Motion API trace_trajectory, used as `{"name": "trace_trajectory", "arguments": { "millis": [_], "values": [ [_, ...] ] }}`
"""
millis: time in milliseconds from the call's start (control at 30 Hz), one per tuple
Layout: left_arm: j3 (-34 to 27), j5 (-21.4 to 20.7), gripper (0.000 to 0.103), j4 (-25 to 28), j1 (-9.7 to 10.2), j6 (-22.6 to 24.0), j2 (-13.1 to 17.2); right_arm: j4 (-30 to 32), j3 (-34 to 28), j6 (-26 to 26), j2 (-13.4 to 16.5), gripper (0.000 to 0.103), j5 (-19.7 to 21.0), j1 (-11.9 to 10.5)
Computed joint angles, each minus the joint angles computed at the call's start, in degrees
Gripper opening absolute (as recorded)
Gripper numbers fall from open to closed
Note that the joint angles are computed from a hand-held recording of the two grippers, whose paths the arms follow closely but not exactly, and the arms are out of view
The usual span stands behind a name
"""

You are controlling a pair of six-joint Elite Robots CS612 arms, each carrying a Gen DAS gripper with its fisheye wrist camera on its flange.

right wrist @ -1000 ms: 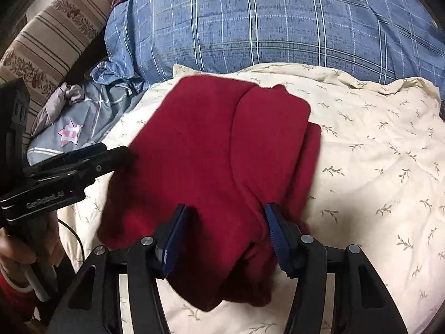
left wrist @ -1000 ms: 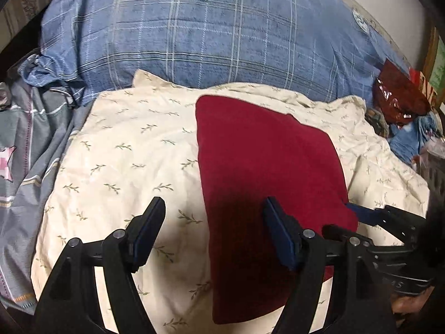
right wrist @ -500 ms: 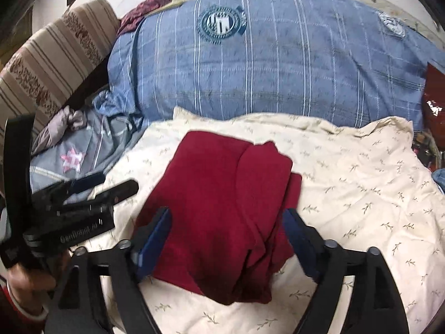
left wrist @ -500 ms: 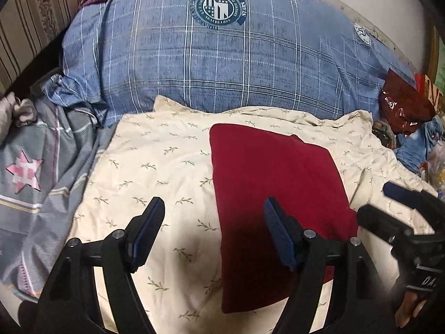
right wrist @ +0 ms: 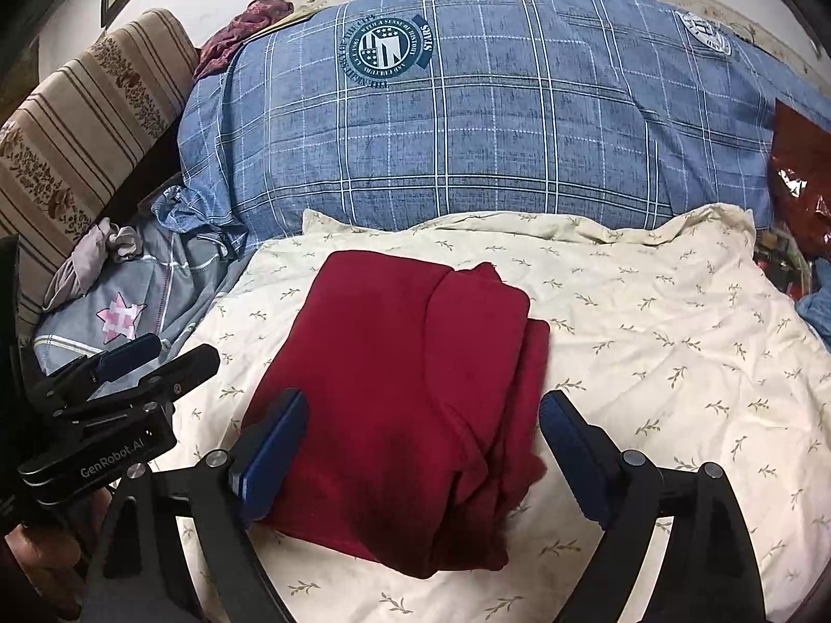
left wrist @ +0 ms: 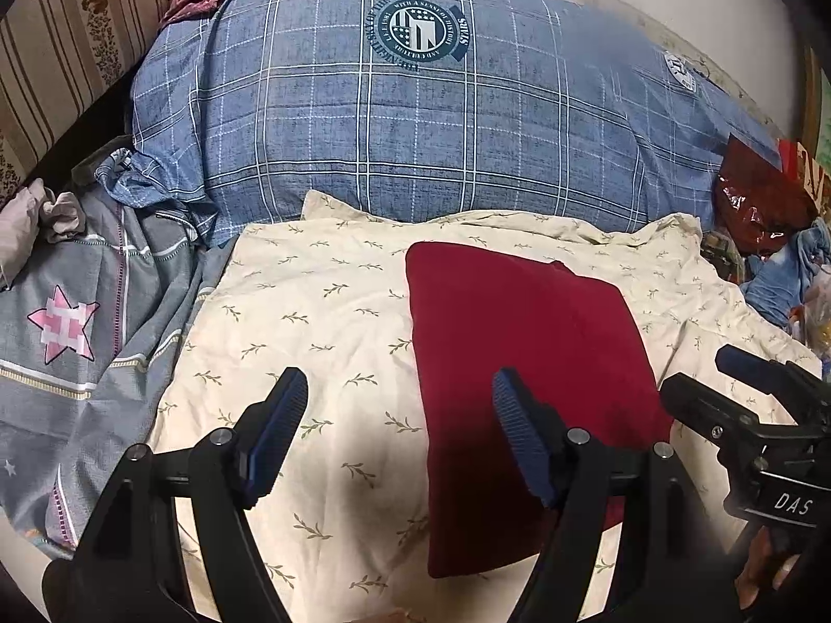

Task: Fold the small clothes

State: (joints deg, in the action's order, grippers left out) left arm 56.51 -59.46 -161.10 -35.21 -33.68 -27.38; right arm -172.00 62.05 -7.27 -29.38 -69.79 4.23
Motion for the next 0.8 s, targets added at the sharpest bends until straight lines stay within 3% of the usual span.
{"name": "trace_trajectory", "arguments": {
  "millis": [800],
  "values": [
    [-0.5,0.5,0.073,1.1,-0.02,-0.1,0.4,2.4,-0.8,-0.7,0.6,0.092,0.1,0.3]
  ]
}}
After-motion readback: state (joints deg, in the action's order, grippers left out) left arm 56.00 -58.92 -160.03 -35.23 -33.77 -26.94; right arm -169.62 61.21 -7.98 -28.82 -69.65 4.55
